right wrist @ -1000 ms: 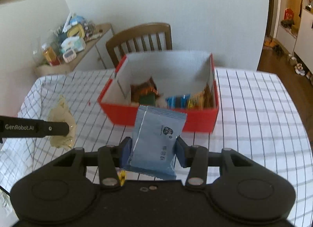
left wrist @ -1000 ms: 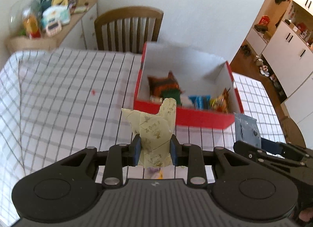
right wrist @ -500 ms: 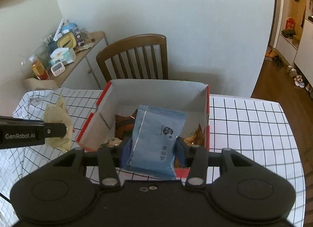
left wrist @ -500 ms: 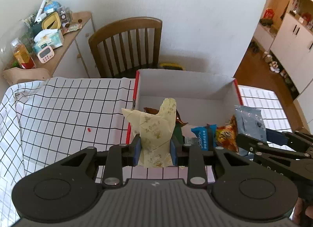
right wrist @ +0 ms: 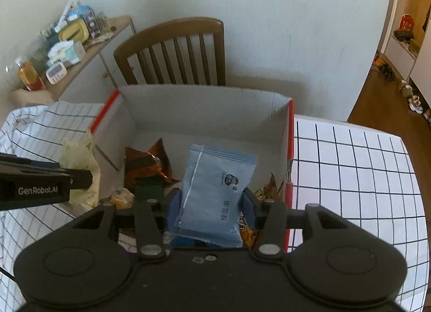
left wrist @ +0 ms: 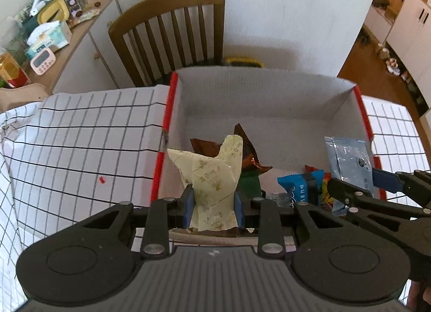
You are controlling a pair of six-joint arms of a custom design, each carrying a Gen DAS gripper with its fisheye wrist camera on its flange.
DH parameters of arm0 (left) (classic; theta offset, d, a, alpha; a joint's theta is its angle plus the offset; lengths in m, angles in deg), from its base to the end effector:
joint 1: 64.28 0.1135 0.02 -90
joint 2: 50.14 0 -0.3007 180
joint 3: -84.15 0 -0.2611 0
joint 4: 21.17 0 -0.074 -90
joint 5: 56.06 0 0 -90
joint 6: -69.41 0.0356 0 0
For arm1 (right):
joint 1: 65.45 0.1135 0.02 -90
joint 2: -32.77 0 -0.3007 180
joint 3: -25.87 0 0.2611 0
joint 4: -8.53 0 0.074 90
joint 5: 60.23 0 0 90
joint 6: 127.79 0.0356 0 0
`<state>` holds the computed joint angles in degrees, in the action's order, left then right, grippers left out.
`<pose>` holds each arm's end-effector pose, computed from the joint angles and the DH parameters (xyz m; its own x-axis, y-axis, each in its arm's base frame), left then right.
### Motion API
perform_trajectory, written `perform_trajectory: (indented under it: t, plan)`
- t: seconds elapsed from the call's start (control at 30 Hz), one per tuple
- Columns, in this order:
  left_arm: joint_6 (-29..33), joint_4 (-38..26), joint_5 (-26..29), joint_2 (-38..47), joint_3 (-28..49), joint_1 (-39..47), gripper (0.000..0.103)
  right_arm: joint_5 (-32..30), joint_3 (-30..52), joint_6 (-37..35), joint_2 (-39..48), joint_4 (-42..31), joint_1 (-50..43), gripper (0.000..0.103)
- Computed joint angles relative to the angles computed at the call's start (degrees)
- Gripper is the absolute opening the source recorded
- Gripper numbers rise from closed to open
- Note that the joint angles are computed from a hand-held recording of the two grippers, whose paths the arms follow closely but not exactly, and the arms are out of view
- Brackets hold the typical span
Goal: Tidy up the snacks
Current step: 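Carry the pale bag and light-blue packet up and over the red box, then lower both held snacks into the red box and open both tools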
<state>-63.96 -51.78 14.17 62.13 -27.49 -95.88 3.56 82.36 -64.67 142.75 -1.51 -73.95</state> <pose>0.3051 -0.1735 0.1071 -0.8825 -0.2158 -0.4179 -0.2611 0.9638 0.0537 0.3241 -0.0325 0.0914 -0.7616 -0.2963 -0.5763 -0.4557 0.8772 0.1511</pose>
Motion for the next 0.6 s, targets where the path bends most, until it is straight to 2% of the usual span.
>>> perform_trajectory:
  t: [0.3, 0.6]
  plan:
    - [2.4, 1.1, 2.6, 7.4, 3.8, 1.2, 0.029, 2.9, 2.4, -0.3, 5.3, 1.0, 1.6, 0.046]
    - [1.7, 3.1, 6.0, 10.0, 3.5, 2.3, 0.03, 4.4, 2.8, -0.9, 6.9, 1.7, 1.9, 0.048]
